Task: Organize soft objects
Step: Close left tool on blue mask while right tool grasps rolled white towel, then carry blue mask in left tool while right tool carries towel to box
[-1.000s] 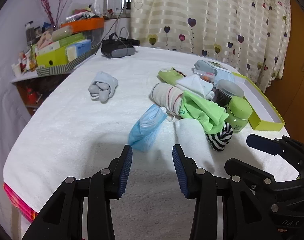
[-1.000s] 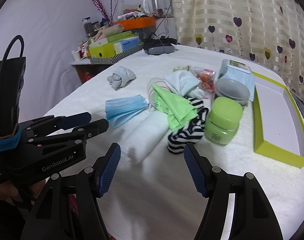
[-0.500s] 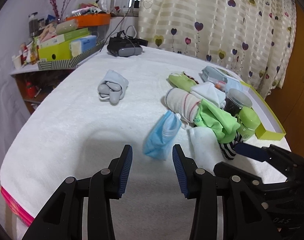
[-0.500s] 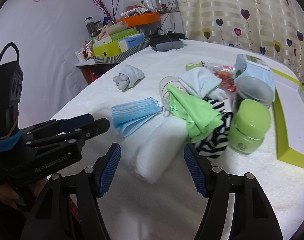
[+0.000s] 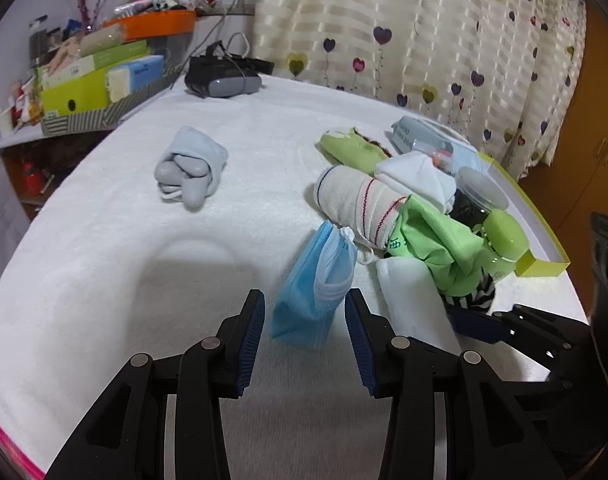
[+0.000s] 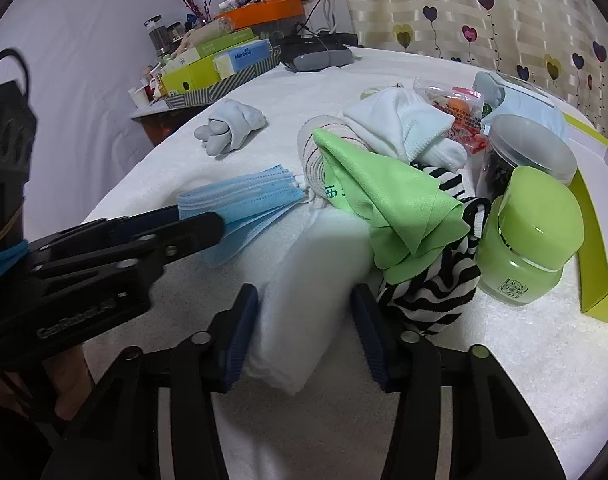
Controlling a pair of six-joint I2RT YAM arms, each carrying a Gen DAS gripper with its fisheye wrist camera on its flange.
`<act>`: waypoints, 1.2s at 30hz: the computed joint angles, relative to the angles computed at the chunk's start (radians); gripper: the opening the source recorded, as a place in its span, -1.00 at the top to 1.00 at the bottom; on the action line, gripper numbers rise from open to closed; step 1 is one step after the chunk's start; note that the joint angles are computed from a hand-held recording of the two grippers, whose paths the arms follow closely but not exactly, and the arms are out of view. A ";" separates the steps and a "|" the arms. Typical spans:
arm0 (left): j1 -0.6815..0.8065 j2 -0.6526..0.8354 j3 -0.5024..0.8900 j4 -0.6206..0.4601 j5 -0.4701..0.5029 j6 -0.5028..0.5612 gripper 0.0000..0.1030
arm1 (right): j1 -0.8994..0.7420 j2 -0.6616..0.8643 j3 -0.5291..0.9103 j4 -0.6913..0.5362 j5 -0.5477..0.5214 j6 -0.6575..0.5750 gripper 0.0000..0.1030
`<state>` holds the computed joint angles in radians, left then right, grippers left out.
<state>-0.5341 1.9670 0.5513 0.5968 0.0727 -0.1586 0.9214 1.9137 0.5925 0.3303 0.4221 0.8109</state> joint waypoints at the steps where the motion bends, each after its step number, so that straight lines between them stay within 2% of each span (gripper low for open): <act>1: -0.003 0.016 0.017 -0.007 0.003 -0.001 0.21 | 0.000 0.001 0.000 0.002 0.003 -0.002 0.19; 5: -0.024 0.051 0.065 -0.045 -0.020 0.003 0.21 | -0.002 -0.010 -0.019 0.021 0.001 -0.015 0.31; 11: -0.060 0.069 0.082 -0.052 -0.080 -0.009 0.22 | 0.011 -0.024 -0.042 0.044 0.008 -0.021 0.38; 15: -0.069 0.059 0.063 -0.046 -0.110 -0.028 0.59 | 0.032 -0.042 -0.059 0.056 0.020 -0.018 0.41; 18: -0.079 0.041 0.029 -0.020 -0.132 -0.038 0.64 | 0.050 -0.058 -0.071 0.060 0.033 -0.013 0.41; 23: -0.106 -0.010 -0.036 0.019 -0.169 -0.049 0.67 | 0.088 -0.091 -0.081 0.047 0.067 -0.004 0.41; 36: -0.110 -0.169 -0.175 0.064 -0.175 -0.067 0.67 | 0.154 -0.155 -0.085 -0.008 0.142 0.015 0.41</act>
